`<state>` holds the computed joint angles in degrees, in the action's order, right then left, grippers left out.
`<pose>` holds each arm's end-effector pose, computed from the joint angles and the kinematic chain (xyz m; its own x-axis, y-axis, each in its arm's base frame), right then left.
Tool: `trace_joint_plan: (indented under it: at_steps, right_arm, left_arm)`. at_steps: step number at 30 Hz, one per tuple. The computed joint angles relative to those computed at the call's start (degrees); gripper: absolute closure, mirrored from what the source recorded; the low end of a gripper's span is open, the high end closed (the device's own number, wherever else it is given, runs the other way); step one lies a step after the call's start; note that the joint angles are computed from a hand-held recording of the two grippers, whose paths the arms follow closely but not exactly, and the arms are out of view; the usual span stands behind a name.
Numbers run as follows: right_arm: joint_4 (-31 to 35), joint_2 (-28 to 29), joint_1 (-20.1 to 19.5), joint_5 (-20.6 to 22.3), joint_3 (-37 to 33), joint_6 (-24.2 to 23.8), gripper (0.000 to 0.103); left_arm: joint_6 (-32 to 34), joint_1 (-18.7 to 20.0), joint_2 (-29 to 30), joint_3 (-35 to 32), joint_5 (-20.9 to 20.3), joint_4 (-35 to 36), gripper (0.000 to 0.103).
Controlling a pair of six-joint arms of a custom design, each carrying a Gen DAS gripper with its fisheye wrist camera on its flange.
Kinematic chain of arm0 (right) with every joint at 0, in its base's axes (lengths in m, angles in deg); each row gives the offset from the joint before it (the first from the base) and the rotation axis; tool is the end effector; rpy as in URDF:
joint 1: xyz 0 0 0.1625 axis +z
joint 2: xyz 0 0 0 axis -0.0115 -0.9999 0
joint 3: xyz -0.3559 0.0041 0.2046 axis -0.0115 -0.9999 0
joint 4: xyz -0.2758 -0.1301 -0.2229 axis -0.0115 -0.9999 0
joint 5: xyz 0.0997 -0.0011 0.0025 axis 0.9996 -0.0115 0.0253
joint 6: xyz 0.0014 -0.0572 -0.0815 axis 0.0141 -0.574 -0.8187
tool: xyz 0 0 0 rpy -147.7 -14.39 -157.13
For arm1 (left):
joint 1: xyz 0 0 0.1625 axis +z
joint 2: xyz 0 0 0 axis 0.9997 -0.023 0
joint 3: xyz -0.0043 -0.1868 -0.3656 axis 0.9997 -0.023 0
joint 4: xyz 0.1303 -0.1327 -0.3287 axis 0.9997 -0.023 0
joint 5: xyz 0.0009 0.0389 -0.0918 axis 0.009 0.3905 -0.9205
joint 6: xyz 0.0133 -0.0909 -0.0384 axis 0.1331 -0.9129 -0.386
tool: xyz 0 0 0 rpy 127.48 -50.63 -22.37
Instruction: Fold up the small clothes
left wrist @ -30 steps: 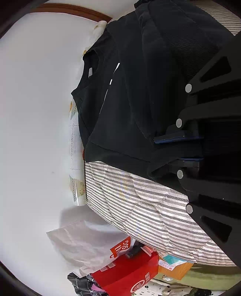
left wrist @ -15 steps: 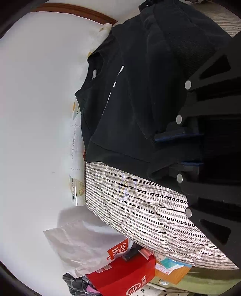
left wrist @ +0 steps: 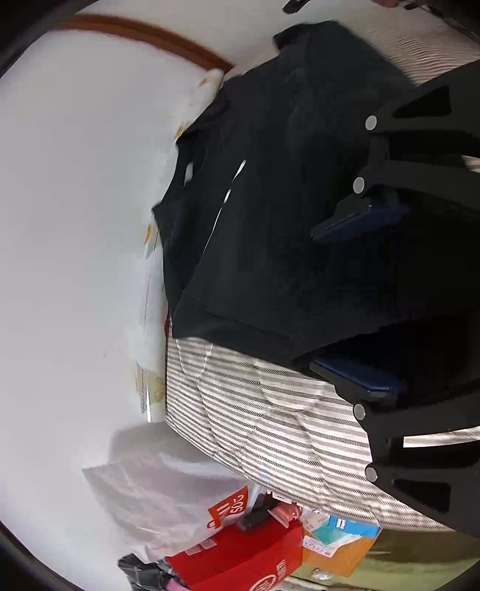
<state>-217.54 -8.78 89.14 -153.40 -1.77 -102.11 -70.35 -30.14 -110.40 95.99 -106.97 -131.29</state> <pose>0.0981 -0.7739 0.2550 -0.7640 -0.3426 0.5467 -0.6237 0.6093 -0.4896 -0.1189 -0.6215 0.1963 -0.7272 -0.3909 -0.5643 0.2350 0.6306 -0.7397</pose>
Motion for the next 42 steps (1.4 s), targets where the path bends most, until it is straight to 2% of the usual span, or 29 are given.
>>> trace_joint_plan:
  at_steps: [3,7,10,14,17,22,24,27,29,30,31,34,42]
  right_arm:
    - [-1.08,-2.24,-1.10,-2.12,2.57,0.88,0.046]
    - [-0.09,-3.46,-2.80,-5.88,4.51,1.69,0.046]
    - [2.08,-4.48,-4.15,-5.21,5.74,3.18,0.046]
    - [4.67,-4.58,-4.93,-4.56,5.45,5.25,0.046]
    - [7.47,-3.37,-4.95,-4.22,3.31,6.64,0.047]
    - [9.22,-1.60,-4.74,-4.13,0.65,6.97,0.048]
    - [12.54,-1.01,-5.04,-3.40,-1.27,9.01,0.048]
    - [16.31,-0.39,-5.57,-1.44,-3.60,11.64,0.051]
    - [18.19,-0.10,-5.76,0.27,-4.45,11.90,0.069]
    - [19.54,-0.25,-5.95,1.86,-4.56,11.70,0.075]
    - [18.49,-0.32,-5.71,1.36,-4.04,11.26,0.081]
    - [13.80,-1.38,-5.31,1.23,-0.85,8.50,0.090]
    - [8.95,-8.27,-5.82,4.81,8.67,6.48,0.091]
  left_arm:
    - [-2.39,-1.96,-2.25,4.40,1.34,0.39,0.037]
    - [-11.86,-3.01,-6.13,10.11,2.32,6.05,0.037]
    - [-15.94,-3.21,-8.29,13.91,2.03,7.44,0.037]
    - [-15.94,-2.79,-9.17,15.92,-0.37,6.33,0.037]
    - [-14.67,-1.86,-8.83,15.33,-1.18,6.35,0.037]
    - [-13.50,0.92,-8.73,14.00,-5.58,4.77,0.037]
    - [-12.82,1.68,-8.22,13.57,-6.78,3.29,0.037]
    - [-11.44,1.74,-7.46,12.90,-6.61,2.50,0.044]
    - [-11.04,1.68,-7.29,12.47,-7.13,2.94,0.054]
    - [-10.74,1.57,-7.24,12.38,-7.48,3.09,0.065]
    - [-10.27,1.47,-7.35,12.35,-8.19,3.29,0.077]
    - [-11.86,0.42,-7.57,12.39,-6.79,5.99,0.083]
    - [-18.67,-3.54,-11.84,16.61,-6.13,13.15,0.085]
